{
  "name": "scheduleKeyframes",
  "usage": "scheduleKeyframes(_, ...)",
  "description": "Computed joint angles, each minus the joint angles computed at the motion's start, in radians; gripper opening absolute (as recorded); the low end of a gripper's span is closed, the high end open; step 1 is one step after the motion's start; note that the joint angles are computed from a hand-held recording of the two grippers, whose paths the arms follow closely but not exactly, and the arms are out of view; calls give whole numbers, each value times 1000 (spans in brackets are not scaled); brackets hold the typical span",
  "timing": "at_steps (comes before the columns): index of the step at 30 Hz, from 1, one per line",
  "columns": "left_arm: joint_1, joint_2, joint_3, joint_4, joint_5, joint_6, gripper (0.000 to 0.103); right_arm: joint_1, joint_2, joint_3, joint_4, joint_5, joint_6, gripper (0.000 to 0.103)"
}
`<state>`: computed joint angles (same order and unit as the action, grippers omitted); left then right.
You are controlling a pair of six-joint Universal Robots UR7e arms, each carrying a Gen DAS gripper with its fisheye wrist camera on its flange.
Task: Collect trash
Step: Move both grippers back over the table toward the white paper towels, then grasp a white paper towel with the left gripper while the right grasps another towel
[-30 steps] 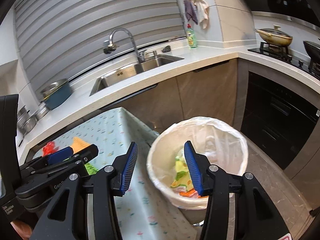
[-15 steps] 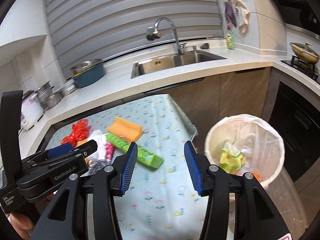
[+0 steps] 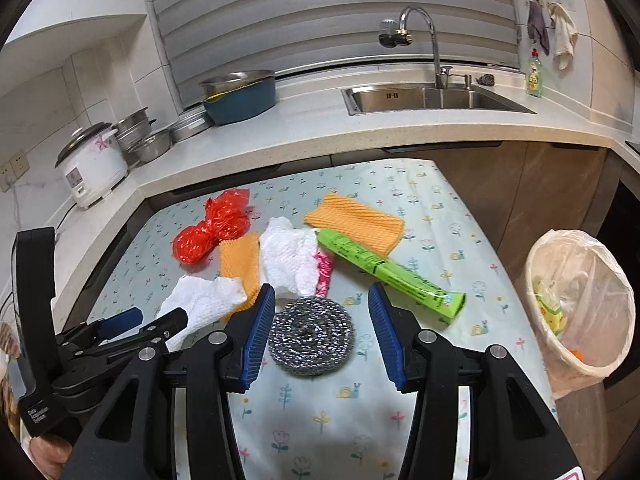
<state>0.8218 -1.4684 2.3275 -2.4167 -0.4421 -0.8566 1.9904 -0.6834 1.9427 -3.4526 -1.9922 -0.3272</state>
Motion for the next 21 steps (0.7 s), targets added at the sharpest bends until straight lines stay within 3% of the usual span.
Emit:
scheduleKeyframes(11,86,6,23,-123,-62,125,61,13,158,-179,108,-39,-13,48)
scheduleKeyframes(13,99,14,21,-156,-80,165,54,12,178,-207,128,-49,-24,48)
scheduleKeyframes(18,127,25,10,-216,-140,234,13,4,232,-282,177,-74,-49,43)
scheduleKeyframes(21,125,28,12,-239,-141,258,4,-4,251,-314,219,-83,-51,26)
